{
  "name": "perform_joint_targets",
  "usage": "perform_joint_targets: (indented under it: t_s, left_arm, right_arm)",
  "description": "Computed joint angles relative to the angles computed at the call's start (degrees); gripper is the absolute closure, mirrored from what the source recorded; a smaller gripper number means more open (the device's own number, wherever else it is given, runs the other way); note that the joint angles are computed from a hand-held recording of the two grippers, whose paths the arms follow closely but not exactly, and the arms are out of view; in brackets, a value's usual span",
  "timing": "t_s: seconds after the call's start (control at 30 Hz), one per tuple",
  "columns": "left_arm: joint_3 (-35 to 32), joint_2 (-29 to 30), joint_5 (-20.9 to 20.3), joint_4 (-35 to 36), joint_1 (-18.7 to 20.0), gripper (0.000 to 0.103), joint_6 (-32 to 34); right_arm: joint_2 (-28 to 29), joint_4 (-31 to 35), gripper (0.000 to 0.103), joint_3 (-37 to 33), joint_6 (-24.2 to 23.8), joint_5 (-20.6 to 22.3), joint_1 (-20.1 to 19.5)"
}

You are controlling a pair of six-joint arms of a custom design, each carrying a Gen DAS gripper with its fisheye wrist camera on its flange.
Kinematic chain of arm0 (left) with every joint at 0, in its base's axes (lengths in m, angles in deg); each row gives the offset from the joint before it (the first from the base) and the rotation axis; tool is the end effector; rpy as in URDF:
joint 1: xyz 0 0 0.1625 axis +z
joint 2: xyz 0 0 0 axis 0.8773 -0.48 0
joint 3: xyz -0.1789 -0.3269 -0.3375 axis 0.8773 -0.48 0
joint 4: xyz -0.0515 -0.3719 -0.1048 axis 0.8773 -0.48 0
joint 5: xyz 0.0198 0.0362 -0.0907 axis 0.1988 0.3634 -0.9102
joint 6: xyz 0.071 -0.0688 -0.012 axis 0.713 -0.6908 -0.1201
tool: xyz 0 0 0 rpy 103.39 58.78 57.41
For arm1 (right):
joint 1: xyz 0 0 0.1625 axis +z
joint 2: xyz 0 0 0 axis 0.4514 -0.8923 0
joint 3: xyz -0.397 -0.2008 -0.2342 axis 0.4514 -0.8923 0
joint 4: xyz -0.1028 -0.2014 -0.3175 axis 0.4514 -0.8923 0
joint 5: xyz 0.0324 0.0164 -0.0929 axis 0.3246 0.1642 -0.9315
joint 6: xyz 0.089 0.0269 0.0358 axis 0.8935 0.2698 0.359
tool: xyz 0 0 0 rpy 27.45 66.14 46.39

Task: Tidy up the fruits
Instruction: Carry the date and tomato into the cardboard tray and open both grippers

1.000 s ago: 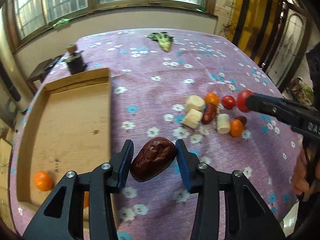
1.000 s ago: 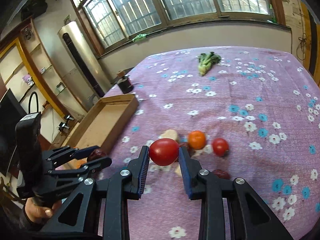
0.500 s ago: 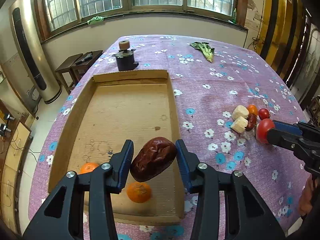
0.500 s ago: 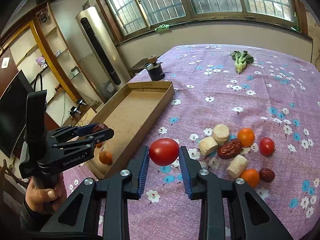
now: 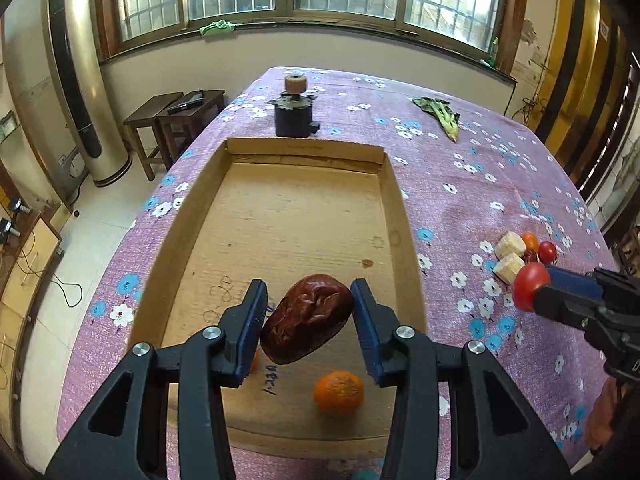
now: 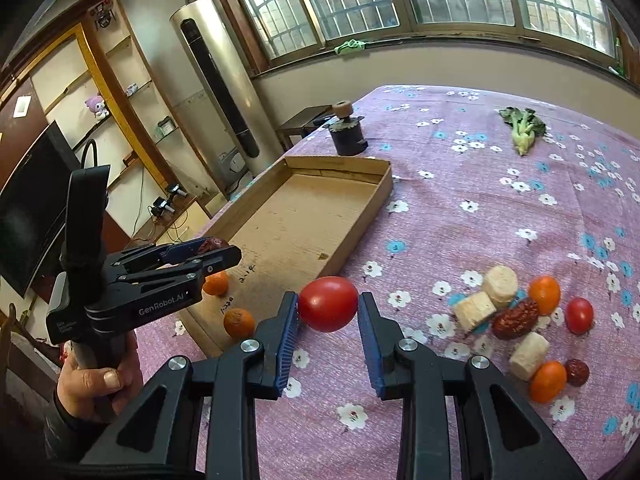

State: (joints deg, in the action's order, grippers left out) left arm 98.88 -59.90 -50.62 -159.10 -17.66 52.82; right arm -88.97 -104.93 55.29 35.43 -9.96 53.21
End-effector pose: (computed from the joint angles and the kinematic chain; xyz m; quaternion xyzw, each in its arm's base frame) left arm -0.4227 -0.7020 -0.0319 0.1008 0.8754 -0.3256 0.3426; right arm 0.0084 -0.7168 0.3973 0.3050 -0.9227 0.2052 0.1163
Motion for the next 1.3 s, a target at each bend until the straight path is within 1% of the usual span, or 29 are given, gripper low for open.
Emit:
perform_joint_targets:
  t_s: [0.1, 0.23, 0.37, 0.57, 0.67, 0.97, 1.07, 1.17, 1.2, 1.3]
  left_arm:
    - [0.29, -0.61, 0.04, -0.27, 0.80, 0.062, -0.32]
    - [0.43, -1.19, -1.08, -0.70, 2.01, 0.062, -0.65]
    - [-0.05, -1.38, -2.05, 0.38, 3.20, 0.062, -1.61]
    - [-0.60, -1.36, -2.59, 1.65, 4.20, 0.062, -2.05]
    - [-0.99, -1.21, -3.20, 2.47, 4.74, 0.062, -2.21]
    - [-2.05, -0.82, -4.48, 6.76, 6.11, 0.062, -4.20]
    - [-2.47, -0.51, -4.87, 7.83, 6.42, 0.061, -4.65]
    - [-3.32, -0.10, -3.73, 9.94, 6.20, 0.061, -5.55]
    - [-3.37, -0.13, -3.71, 10.34, 6.17, 0.061, -5.81]
    - [-1.94, -0.60, -3.21, 7.90, 5.66, 0.061, -5.20]
  right_arm:
    - [1.16, 0.15, 0.073, -0.30, -0.40, -0.45, 0.87]
    - [2.89, 1.09, 0.073, -1.14, -0.45, -0.72, 1.93]
    - [4.51, 1.65, 0.073, -1.59, -0.71, -1.30, 2.98]
    - [7.32, 2.65, 0.073, -2.13, -1.64, -3.31, 4.01]
    - [8.64, 2.42, 0.073, -1.99, -2.37, -5.23, 4.45]
    - [11.74, 1.86, 0.072, -2.46, -4.24, -9.06, 5.22]
    - [12.04, 1.66, 0.072, -2.81, -5.05, -9.12, 5.31]
    - [11.99, 2.96, 0.070, -3.37, -4.63, -9.12, 5.42]
    - [12.11, 3.28, 0.067, -3.64, -4.38, -9.23, 5.41]
    - [11.86, 3.11, 0.063, -3.57, -4.24, -9.42, 5.33]
